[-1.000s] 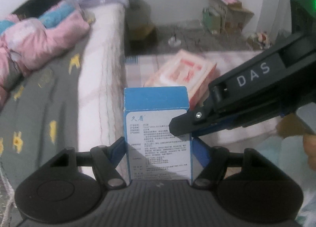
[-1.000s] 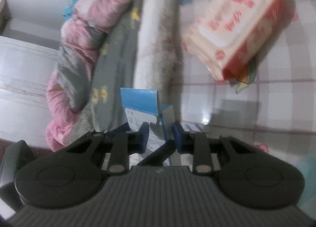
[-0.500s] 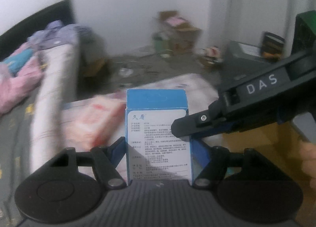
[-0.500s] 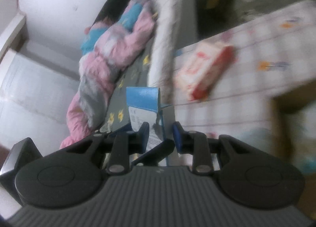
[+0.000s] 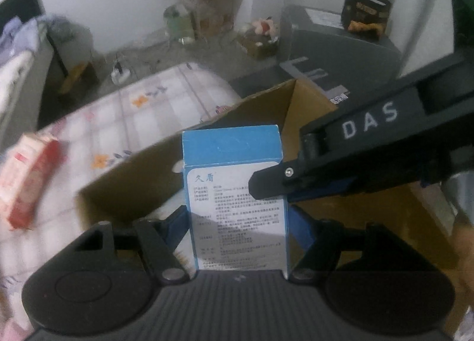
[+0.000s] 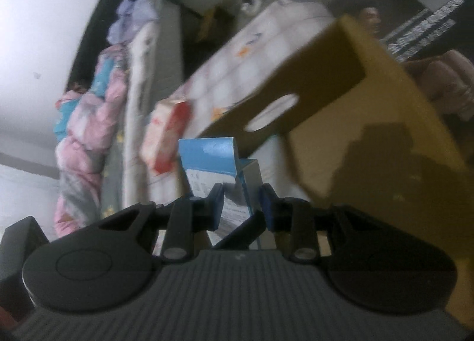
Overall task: Organize soft objects
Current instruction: 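Carry the medicine box into the cardboard box and open the right tool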
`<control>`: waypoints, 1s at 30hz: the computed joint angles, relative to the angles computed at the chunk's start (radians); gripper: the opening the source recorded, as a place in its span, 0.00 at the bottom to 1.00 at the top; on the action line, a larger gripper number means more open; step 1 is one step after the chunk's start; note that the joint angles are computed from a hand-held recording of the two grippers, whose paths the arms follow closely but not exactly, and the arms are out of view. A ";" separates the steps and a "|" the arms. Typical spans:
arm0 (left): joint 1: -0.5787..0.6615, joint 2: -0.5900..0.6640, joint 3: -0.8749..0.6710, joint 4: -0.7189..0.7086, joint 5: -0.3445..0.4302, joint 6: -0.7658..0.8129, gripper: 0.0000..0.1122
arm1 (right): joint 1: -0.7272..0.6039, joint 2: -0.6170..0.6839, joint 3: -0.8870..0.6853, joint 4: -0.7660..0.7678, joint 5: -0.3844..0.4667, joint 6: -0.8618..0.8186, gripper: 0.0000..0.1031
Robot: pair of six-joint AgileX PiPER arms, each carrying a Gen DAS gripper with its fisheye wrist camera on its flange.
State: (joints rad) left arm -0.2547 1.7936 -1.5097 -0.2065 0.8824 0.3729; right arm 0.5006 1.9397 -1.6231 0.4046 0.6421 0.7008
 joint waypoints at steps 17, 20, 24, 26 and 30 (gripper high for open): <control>0.008 0.065 -0.034 0.004 0.040 -0.040 0.70 | -0.047 0.252 -0.262 -0.148 0.099 -0.037 0.29; 0.032 0.017 -0.025 0.019 0.058 -0.021 0.70 | -0.043 0.219 -0.207 -0.164 0.063 0.000 0.29; 0.100 -0.070 0.001 0.000 0.083 0.045 0.74 | -0.028 0.155 -0.109 -0.150 -0.008 0.031 0.29; 0.153 -0.118 0.016 -0.029 0.101 0.093 0.75 | -0.012 0.110 -0.048 -0.155 -0.047 0.064 0.30; 0.279 -0.208 0.048 -0.100 0.144 0.188 0.77 | 0.024 0.037 0.058 -0.187 -0.092 0.169 0.44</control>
